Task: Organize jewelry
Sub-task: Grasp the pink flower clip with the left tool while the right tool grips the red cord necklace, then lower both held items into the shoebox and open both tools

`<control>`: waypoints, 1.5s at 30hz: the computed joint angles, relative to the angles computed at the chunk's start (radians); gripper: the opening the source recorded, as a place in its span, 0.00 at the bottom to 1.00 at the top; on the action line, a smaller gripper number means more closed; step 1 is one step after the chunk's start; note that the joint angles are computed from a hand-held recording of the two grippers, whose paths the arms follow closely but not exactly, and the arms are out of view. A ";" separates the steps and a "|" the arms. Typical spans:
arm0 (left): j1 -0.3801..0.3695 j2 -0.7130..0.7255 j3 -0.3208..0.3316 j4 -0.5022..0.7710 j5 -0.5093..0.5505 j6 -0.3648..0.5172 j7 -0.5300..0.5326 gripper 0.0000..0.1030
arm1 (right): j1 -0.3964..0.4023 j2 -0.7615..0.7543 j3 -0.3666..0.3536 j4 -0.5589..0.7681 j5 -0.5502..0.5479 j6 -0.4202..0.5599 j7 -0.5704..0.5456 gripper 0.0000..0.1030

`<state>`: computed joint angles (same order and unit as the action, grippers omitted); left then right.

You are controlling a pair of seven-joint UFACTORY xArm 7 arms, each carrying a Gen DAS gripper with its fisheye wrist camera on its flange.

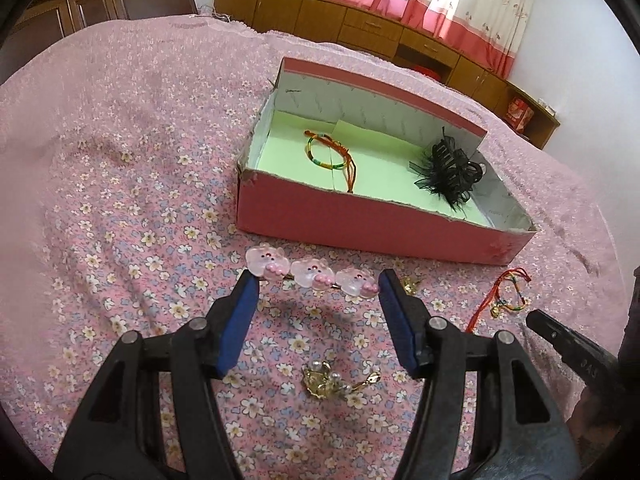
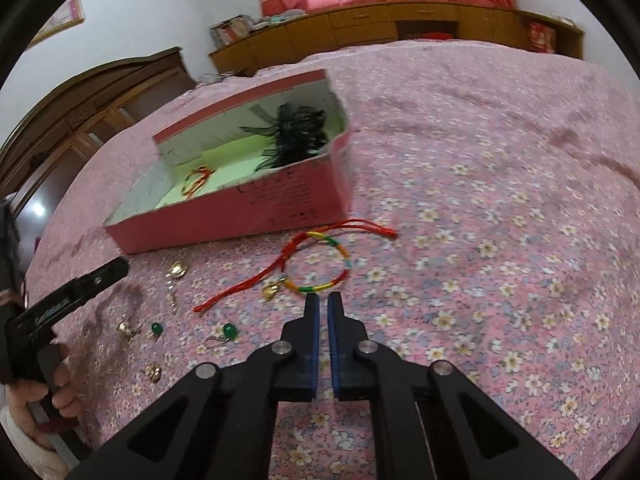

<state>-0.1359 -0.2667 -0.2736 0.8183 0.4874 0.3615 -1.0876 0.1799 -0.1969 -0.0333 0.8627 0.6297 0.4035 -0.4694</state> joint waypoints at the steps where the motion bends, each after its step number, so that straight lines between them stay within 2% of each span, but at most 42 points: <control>1: 0.000 -0.006 -0.002 -0.002 0.004 0.004 -0.001 0.52 | -0.003 0.002 -0.002 0.002 0.004 0.002 0.009 0.09; 9: -0.006 -0.007 -0.008 0.002 0.011 0.009 -0.004 0.52 | -0.020 0.047 0.006 0.053 0.005 -0.002 0.078 0.32; 12: -0.003 -0.007 -0.015 0.007 0.027 0.016 -0.018 0.52 | -0.029 0.089 0.017 0.093 -0.003 0.025 0.102 0.32; 14: -0.004 -0.016 -0.015 0.004 0.031 0.019 -0.018 0.52 | -0.044 0.114 0.037 0.110 -0.068 0.034 0.157 0.32; 15: -0.003 -0.020 -0.016 0.003 0.033 0.020 -0.020 0.52 | -0.050 0.122 0.046 0.113 -0.107 0.036 0.185 0.30; 18: 0.000 -0.029 -0.019 -0.002 0.037 0.020 -0.022 0.52 | -0.055 0.116 0.062 0.093 -0.182 0.005 0.209 0.08; 24: 0.005 -0.051 -0.032 -0.008 0.040 0.025 -0.023 0.52 | -0.038 0.068 0.049 0.048 -0.133 -0.024 0.135 0.05; 27: 0.013 -0.060 -0.046 -0.002 0.059 0.034 -0.032 0.52 | -0.012 0.028 0.028 0.021 -0.063 -0.051 0.072 0.05; 36: 0.037 -0.083 -0.072 0.022 0.112 0.035 -0.053 0.52 | 0.116 -0.091 -0.050 -0.021 0.148 -0.176 -0.122 0.05; 45: 0.074 -0.105 -0.100 0.048 0.179 0.035 -0.088 0.52 | 0.247 -0.142 -0.119 -0.016 0.209 -0.272 -0.236 0.05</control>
<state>-0.0618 -0.3718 -0.3734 0.8665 0.6661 0.3969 -1.1759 0.4267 -0.3386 -0.1527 0.8467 0.8392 0.1316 -0.7057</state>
